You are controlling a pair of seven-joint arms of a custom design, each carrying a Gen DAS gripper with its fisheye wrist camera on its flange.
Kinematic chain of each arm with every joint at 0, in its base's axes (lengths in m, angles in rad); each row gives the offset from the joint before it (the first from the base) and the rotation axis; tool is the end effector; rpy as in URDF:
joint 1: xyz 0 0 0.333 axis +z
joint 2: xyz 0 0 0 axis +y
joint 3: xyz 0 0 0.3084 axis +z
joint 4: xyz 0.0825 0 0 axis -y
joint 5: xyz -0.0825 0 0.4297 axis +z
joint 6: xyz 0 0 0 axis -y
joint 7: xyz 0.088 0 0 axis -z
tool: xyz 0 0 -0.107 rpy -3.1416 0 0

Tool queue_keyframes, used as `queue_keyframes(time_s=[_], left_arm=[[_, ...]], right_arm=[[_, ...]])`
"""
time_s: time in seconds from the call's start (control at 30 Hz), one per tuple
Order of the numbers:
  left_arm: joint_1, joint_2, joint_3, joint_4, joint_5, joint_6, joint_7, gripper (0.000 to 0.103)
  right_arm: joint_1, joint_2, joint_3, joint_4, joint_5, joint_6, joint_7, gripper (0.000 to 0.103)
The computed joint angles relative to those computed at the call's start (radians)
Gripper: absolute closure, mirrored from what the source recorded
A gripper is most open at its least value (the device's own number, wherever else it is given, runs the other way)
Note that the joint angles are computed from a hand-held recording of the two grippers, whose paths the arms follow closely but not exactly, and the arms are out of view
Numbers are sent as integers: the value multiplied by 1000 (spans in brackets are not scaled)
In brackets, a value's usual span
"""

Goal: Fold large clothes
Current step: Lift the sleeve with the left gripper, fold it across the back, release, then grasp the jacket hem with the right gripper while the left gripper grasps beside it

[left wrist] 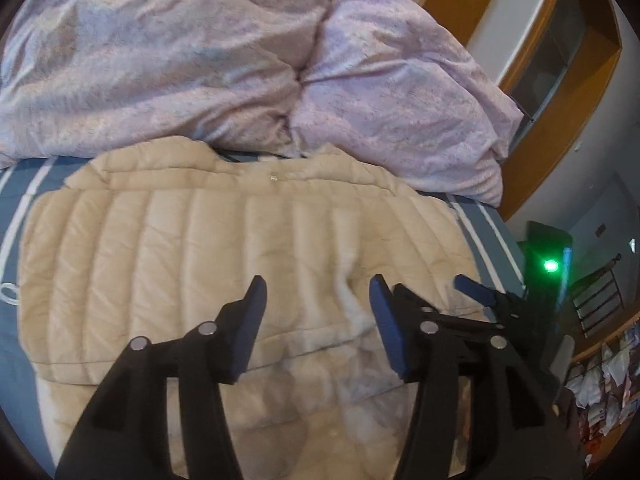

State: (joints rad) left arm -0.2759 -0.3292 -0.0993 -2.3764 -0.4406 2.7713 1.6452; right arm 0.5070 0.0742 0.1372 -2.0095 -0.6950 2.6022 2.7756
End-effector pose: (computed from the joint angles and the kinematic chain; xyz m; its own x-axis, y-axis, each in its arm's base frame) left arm 0.5019 -0.1806 0.5019 -0.2072 -0.9297 0.3043 -0.7849 -0.0277 -0.6190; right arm 0.5103 0.3980 0.4426 -0.0134 -0.9939 -0.1096 -0.7713 0.0800 -0.6314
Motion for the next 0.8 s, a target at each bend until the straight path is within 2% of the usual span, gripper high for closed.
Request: queue_keyframes(time_s=[0.03, 0.13, 0.2, 0.37, 0.5, 0.6, 0.8], left_arm=[[24, -8, -12, -9, 33, 0, -27, 48], [97, -18, -49, -33, 156, 2, -120, 48], [157, -22, -79, -50, 265, -1, -201, 48], [203, -12, -72, -71, 388, -14, -287, 48], [228, 5, -68, -78, 455, -19, -333, 48], [237, 26, -61, -78, 482, -22, -355, 48], [235, 60, -51, -73, 502, -12, -363, 46]], right_arm=[[2, -2, 0, 1, -10, 15, 6, 6], [3, 1, 2, 4, -20, 67, 3, 24], [7, 12, 2, 17, -26, 96, -2, 41], [22, 59, -6, 55, 18, 156, -49, 64], [48, 102, -22, 93, 34, 151, -87, 73], [61, 141, -27, 133, 76, 66, -130, 82], [75, 170, -46, 153, 123, 4, -158, 82]])
